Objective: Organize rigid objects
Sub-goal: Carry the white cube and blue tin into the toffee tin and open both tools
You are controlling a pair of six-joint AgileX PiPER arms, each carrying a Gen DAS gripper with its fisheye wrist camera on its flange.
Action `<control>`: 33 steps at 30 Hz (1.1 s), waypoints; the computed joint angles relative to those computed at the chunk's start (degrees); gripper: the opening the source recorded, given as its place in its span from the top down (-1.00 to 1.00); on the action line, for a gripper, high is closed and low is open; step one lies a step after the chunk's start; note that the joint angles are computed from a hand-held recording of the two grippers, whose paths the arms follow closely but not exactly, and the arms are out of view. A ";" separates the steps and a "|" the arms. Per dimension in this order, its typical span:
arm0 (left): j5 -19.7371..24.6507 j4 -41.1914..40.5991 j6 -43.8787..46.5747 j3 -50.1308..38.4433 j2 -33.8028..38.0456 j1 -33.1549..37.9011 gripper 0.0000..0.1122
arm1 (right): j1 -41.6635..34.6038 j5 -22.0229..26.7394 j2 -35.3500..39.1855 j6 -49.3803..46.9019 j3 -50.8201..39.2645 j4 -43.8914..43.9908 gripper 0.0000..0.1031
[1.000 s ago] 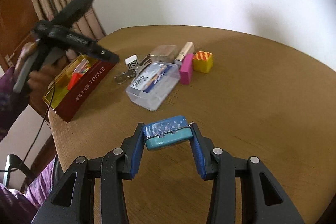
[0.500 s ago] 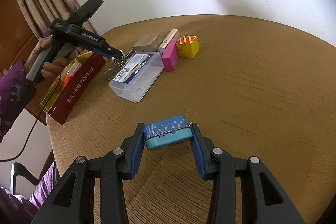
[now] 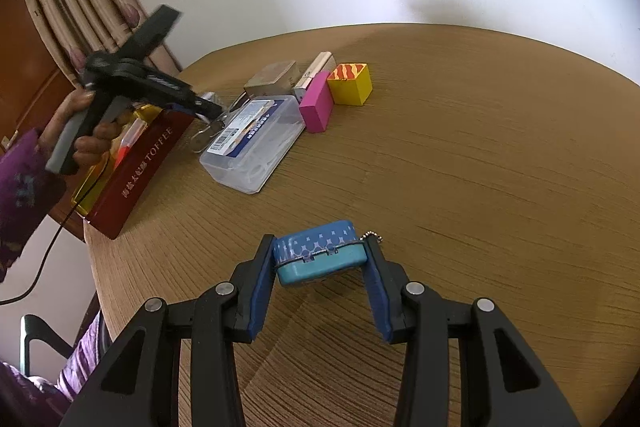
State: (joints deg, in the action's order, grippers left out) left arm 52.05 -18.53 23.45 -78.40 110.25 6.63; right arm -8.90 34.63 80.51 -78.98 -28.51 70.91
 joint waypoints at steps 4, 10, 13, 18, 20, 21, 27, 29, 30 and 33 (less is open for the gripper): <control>-4.21 -7.23 6.95 14.02 -17.38 5.93 0.42 | 2.23 0.38 -4.05 5.58 -1.08 -3.95 0.23; 2.84 -13.44 14.97 24.06 -32.80 26.10 0.42 | 13.91 -0.24 -8.91 19.44 -7.65 -10.84 0.23; 2.59 -11.00 16.30 27.00 -33.29 32.50 0.42 | 24.15 -2.76 -7.34 27.22 -13.56 -14.65 0.23; 0.84 -10.64 23.04 30.99 -29.11 41.17 0.42 | 38.64 -5.71 2.50 38.65 -27.77 -21.57 0.23; -2.80 -8.36 22.24 32.48 -29.20 40.03 0.42 | 42.79 -5.74 7.72 42.70 -34.32 -24.49 0.23; -4.25 -8.87 23.18 33.49 -29.18 39.81 0.42 | 44.01 -5.12 10.00 43.92 -37.16 -25.38 0.23; -4.07 -11.46 26.71 33.13 -27.03 41.49 0.38 | 50.32 -0.71 24.45 56.56 -55.68 -38.27 0.23; -3.88 -11.22 26.03 32.32 -26.19 41.99 0.32 | 50.89 0.95 28.05 58.19 -59.71 -39.70 0.23; -3.62 -10.82 25.29 31.78 -25.98 42.64 0.29 | 51.33 1.35 29.42 59.75 -61.34 -41.45 0.23; 0.52 -13.55 28.02 30.07 -25.82 47.20 0.25 | 52.44 2.56 32.47 63.16 -64.72 -45.15 0.23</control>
State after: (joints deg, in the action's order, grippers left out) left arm 52.56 -32.08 51.47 -48.32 84.42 53.82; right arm 43.53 37.19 112.98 -15.81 -93.23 25.75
